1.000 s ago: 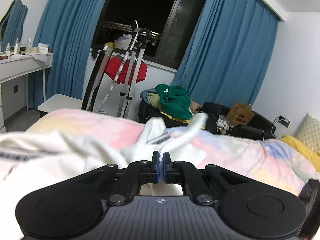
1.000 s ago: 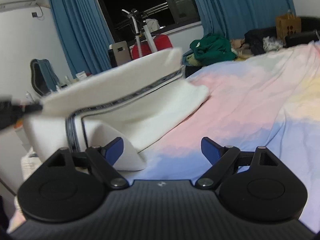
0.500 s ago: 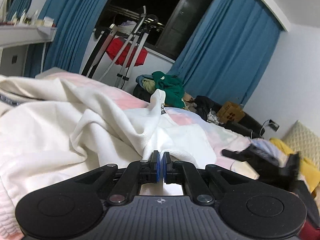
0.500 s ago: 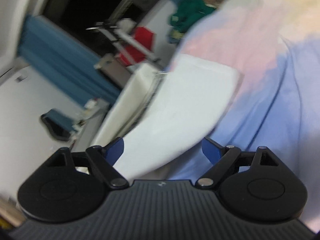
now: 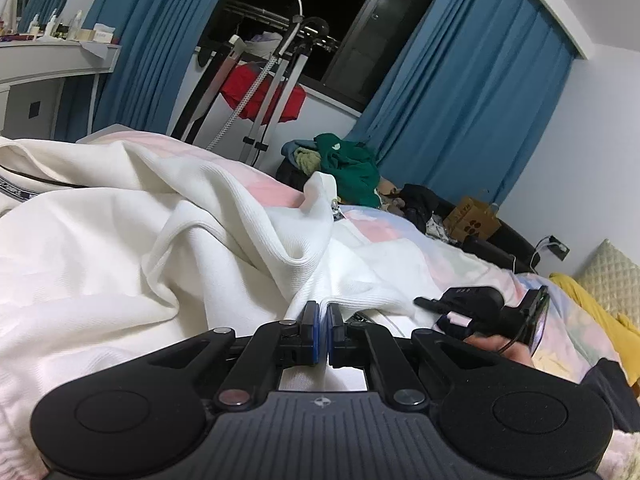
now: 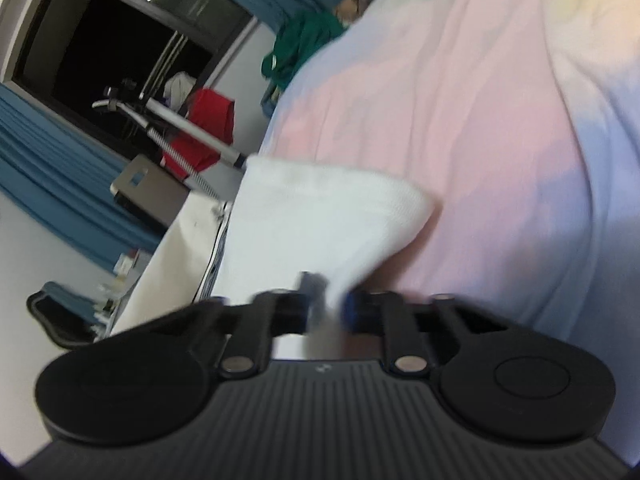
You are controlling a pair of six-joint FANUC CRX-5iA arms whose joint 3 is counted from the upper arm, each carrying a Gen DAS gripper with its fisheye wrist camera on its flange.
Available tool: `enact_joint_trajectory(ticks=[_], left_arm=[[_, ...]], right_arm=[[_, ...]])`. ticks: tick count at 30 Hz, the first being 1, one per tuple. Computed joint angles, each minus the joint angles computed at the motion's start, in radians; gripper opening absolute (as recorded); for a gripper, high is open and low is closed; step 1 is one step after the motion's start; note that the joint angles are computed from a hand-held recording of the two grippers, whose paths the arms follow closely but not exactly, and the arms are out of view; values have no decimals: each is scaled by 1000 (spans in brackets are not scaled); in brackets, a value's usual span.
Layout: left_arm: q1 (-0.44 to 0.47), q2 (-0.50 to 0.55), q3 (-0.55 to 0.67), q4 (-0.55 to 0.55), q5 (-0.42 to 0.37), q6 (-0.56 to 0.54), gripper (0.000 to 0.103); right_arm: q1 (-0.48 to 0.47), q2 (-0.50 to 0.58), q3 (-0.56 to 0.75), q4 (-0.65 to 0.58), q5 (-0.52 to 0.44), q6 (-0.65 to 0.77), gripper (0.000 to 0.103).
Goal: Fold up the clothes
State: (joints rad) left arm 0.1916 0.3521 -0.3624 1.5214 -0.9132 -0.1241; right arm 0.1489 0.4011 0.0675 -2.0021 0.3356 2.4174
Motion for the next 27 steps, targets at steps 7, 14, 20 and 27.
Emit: enact_joint_trajectory(ticks=[7, 14, 20, 27], left_arm=[[-3, -3, -4, 15, -6, -31, 6], [52, 26, 49, -83, -139, 82, 49], [102, 40, 79, -160, -259, 164, 81], [170, 95, 164, -267, -334, 401, 85]], right_arm=[[65, -95, -52, 200, 156, -168, 7], [55, -321, -235, 36, 168, -60, 7], [77, -439, -308, -36, 309, -25, 6], [118, -495, -371, 22, 584, -183, 6]])
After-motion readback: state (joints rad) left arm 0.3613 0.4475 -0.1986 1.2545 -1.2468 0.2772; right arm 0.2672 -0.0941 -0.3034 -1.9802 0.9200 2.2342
